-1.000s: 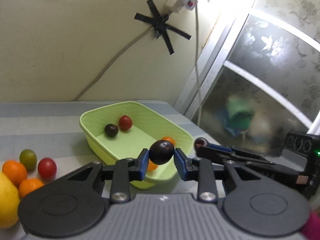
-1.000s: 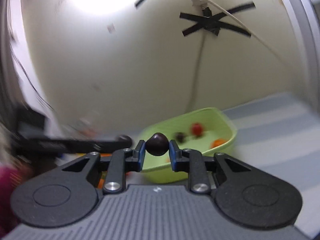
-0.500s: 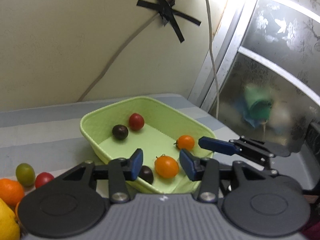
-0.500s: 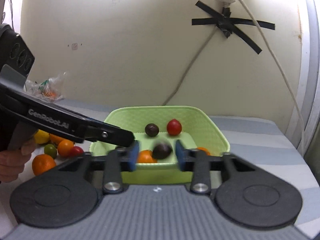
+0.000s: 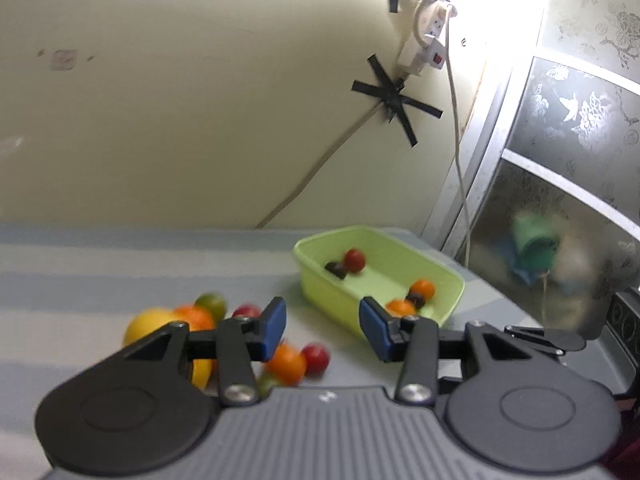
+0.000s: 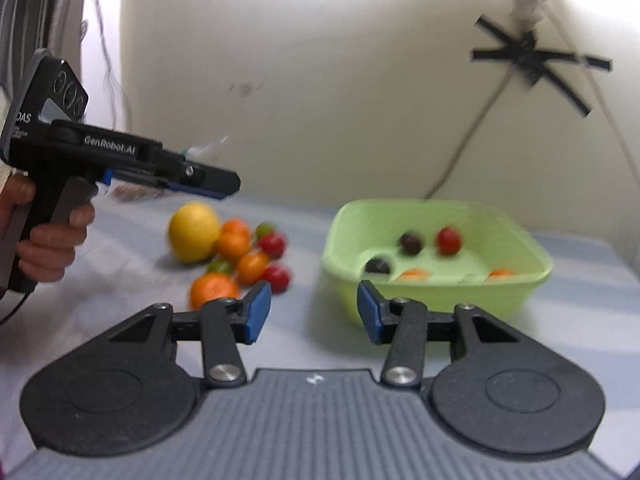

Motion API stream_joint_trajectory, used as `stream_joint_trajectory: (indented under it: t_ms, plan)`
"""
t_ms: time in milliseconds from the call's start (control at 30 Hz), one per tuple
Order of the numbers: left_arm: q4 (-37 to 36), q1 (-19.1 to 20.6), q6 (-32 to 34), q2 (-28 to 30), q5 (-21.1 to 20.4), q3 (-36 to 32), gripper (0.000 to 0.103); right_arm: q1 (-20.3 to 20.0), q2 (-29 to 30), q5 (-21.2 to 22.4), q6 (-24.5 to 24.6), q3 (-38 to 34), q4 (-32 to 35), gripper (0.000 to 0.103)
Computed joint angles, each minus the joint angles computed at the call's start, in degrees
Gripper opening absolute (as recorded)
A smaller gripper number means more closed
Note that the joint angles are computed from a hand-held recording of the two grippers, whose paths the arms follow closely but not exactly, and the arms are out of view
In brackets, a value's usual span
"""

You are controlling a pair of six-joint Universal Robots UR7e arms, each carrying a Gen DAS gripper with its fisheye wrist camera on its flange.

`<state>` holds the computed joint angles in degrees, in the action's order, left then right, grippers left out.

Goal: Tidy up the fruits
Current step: 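Grasp a mandarin orange with the left tool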

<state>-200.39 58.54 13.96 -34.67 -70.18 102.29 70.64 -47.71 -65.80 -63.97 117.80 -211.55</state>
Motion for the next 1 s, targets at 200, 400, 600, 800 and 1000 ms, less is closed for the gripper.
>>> stream_joint_trajectory:
  t_ms: [200, 400, 600, 800, 1000]
  plan:
    - [-0.12, 0.97, -1.57, -1.64, -2.24, 4.72, 0.042, 1.06, 0.08, -3.1, 1.81, 0.72, 2.05, 0.05]
    - [3.29, 0.92, -0.97, -0.39, -4.08, 3.87, 0.048, 2.0, 1.53, -6.98, 8.25, -0.12, -1.24, 0.048]
    - [-0.14, -1.5, 6.49, 3.91, 2.8, 1.05, 0.056, 2.24, 2.33, -9.06, 12.25, -0.54, -4.05, 0.044]
    - [-2.85, -2.28, 8.72, 3.99, 4.97, 2.82, 0.056, 3.0, 2.44, -8.71, 12.97, -1.27, -2.64, 0.044]
    - [-0.78, -1.62, 7.92, 4.34, 5.99, 1.21, 0.056, 4.08, 3.57, -9.67, 12.07, -2.4, -1.6, 0.044]
